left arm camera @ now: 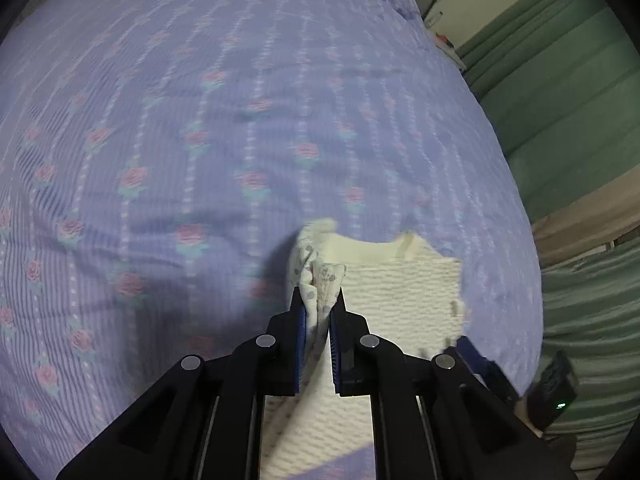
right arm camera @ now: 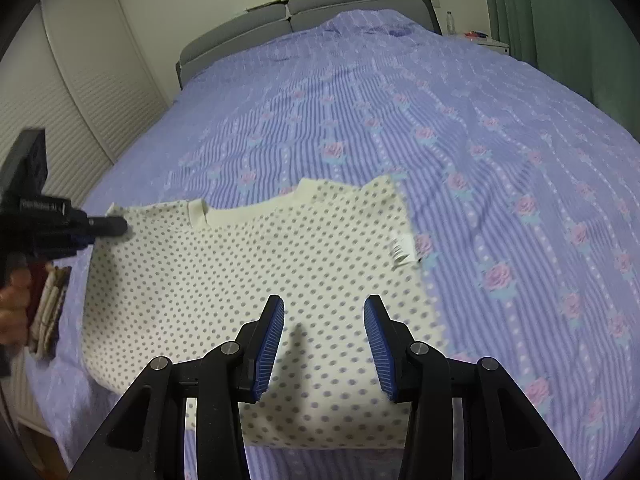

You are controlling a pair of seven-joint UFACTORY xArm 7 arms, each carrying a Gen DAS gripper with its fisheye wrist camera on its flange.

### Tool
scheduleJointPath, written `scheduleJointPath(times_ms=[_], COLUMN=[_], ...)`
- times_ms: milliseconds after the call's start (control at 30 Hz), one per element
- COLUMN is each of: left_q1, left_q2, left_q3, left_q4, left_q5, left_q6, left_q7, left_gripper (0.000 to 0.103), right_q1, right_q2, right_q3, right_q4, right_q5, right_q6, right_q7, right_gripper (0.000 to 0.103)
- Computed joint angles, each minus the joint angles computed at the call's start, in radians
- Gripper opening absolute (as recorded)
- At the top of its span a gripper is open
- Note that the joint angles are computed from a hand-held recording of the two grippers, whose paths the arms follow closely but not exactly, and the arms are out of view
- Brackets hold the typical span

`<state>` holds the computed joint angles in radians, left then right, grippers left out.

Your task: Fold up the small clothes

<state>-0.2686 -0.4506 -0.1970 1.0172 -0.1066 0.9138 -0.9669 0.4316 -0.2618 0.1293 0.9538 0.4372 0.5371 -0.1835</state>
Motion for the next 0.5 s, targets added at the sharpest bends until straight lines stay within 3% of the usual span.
scheduleJointPath(times_ms=[100, 200, 300, 500], left_q1=[-0.003, -0.027, -0.063, -0.151], left_q2=[0.127, 0.239, 0.386, 0.55], left_q3=[-0.033, -0.045, -0.065, -0.029], left_q4=[0.172, 0.293, 0.445, 0.555], left_q5=[0.027, 0.034, 0.11, 0.151], left_q6=[0.085, 0.105, 0.132, 0.121], left_q7=[-0.035, -0.071, -0.143, -0.239], left_gripper=[0.012, 0.012, 0.012, 0.012], right_q1=[0.009, 0.007, -0.006, -0.048], right_q2=[-0.001, -0.007, -0.015, -0.012], right_q3=[-0.03, -0.053, -0.065, -0.106], right_q4=[0.011, 0.019, 0.019, 0.031], right_q5=[0.053, 0.107, 0.13, 0.193], right_q6=[0.011, 0.017, 0.019, 0.061], right_q7=[-0.049, -0.111, -0.153, -0.242], right_gripper=[0.043, 0.043, 0.043, 0.043])
